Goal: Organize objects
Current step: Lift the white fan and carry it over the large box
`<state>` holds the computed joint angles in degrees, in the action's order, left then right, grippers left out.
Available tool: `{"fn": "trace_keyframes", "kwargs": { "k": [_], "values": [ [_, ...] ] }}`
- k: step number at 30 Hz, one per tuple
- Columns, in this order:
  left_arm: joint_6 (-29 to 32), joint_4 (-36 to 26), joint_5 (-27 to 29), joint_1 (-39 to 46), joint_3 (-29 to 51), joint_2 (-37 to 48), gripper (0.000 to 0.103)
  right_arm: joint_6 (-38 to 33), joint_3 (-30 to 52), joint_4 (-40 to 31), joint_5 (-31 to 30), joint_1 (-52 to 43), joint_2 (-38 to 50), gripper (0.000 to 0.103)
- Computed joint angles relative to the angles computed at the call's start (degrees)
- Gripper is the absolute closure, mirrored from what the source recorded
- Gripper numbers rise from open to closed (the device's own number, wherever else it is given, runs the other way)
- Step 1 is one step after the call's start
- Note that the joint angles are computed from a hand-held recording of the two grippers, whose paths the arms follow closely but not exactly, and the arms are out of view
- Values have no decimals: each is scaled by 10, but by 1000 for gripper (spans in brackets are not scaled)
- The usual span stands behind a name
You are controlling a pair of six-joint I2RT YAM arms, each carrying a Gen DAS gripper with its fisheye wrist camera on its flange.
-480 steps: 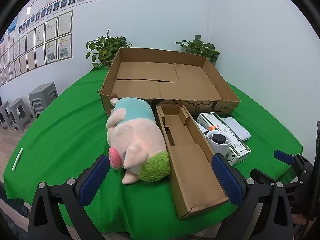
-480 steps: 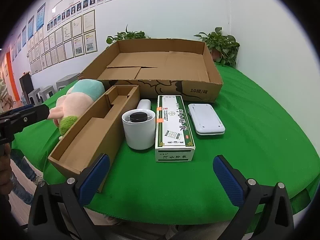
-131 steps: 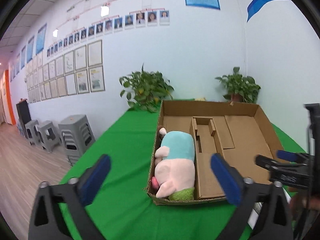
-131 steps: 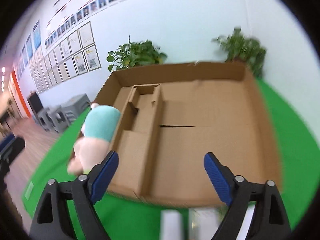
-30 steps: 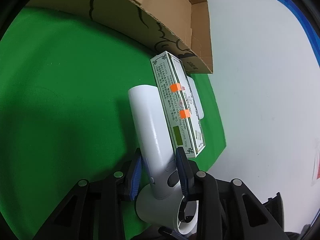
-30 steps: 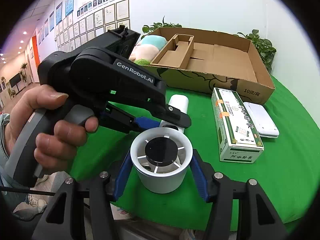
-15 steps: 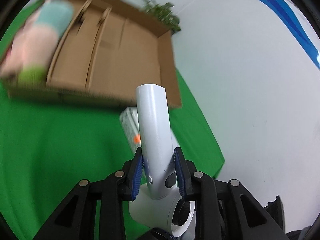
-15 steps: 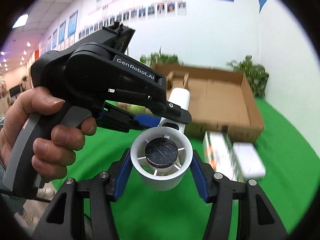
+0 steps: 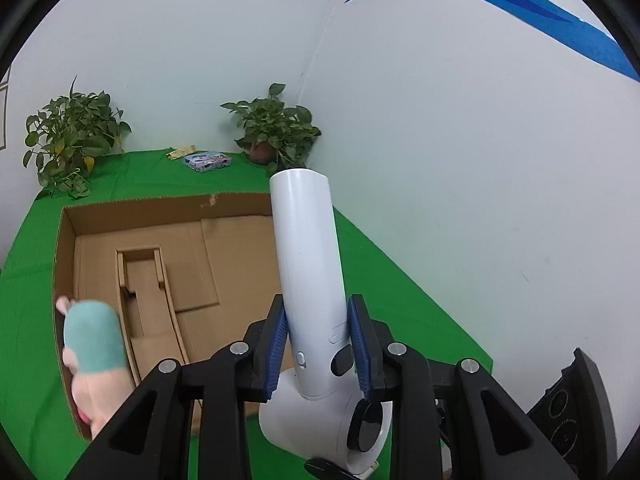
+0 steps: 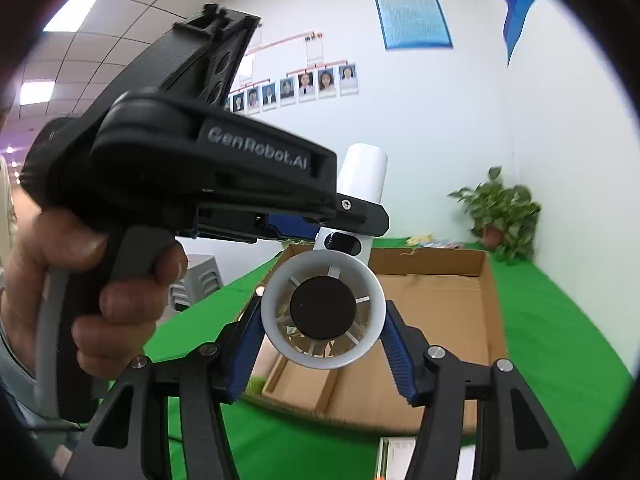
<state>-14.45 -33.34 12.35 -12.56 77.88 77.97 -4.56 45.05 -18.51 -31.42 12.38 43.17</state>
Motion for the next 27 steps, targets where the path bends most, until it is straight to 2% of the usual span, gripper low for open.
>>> {"fn": "trace_keyframes", "kwargs": {
  "k": [4, 7, 12, 17, 21, 22, 27],
  "values": [
    [8, -57, 45, 62, 137, 139, 76, -6, 98, -10, 0, 20, 157, 48],
    [13, -55, 49, 81, 170, 217, 76, -16, 127, -26, -9, 25, 234, 48],
    [3, 11, 71, 101, 114, 296, 76, -24, 112, -20, -12, 29, 310, 47],
    [-15, 57, 90, 115, 102, 384, 76, -35, 93, -12, -7, 32, 373, 47],
    [-26, 63, 99, 121, 129, 441, 77, -39, 98, -3, 1, 35, 417, 47],
    [-28, 76, 95, 116, 110, 436, 77, -37, 99, -2, 2, 35, 426, 47],
    [-11, 58, 55, 97, 146, 460, 77, -49, 99, -2, -4, 28, 449, 47]
  ]
}}
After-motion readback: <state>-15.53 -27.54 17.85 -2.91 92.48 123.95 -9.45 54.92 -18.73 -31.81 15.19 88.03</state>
